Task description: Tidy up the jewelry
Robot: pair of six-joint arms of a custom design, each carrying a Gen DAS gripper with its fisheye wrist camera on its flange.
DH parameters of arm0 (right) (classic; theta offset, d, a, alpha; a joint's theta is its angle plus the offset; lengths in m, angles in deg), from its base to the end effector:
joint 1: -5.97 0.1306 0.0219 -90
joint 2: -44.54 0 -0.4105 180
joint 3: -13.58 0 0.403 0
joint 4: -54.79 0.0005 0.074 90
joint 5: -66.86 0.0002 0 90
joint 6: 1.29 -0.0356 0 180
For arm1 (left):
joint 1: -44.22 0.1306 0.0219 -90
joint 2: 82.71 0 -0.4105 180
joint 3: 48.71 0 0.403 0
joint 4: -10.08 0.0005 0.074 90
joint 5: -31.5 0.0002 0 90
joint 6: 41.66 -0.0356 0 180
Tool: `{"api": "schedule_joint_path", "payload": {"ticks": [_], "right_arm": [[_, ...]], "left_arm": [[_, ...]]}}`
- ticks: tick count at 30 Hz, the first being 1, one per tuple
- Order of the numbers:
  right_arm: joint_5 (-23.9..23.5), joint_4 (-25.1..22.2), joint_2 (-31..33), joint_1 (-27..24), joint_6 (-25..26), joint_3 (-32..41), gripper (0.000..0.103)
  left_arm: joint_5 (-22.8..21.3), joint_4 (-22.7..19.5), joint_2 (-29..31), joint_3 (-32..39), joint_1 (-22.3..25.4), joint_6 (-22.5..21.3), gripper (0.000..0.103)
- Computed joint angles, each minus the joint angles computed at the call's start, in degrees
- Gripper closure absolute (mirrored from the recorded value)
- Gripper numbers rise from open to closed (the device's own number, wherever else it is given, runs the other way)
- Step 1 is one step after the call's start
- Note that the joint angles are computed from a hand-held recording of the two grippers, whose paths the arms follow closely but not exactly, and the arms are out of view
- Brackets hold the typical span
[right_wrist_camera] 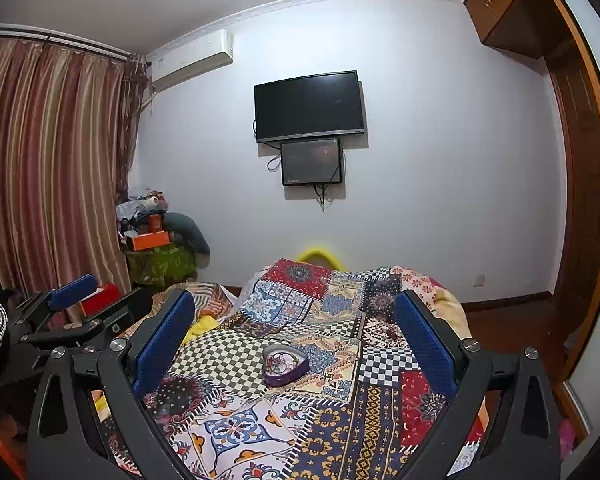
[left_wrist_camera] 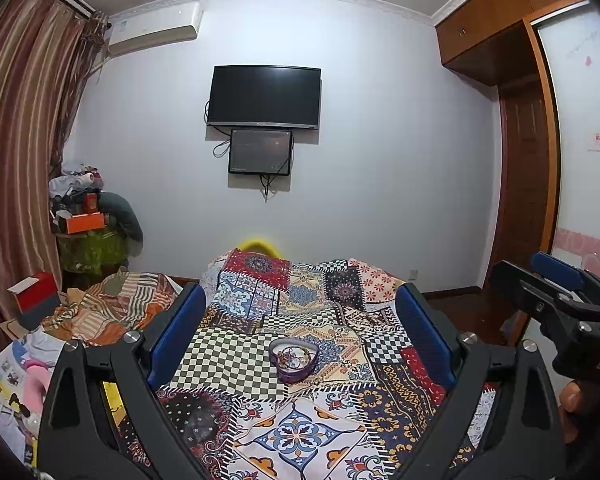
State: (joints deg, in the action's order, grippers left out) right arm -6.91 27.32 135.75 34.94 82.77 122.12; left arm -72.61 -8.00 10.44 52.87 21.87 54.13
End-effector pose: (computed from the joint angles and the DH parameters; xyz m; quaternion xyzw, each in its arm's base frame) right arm 0.4615 0.2436 0.6418 -0.0628 0.7620 0.0873 0.6386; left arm 0.5118 -0.2016 0.5812 0.0308 0.7618 -0.0646 0.6438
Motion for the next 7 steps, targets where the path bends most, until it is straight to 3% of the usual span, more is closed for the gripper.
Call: {"api": "schedule_joint_path", "payload": {"ticks": [7], "right_arm": [[-0.13,-0.62,0.72,-0.21,-0.52,0.47,0.004]], "left_arm": [[0.62,-0.66,0.62,0.41,0.37,0.39,0.007]]}}
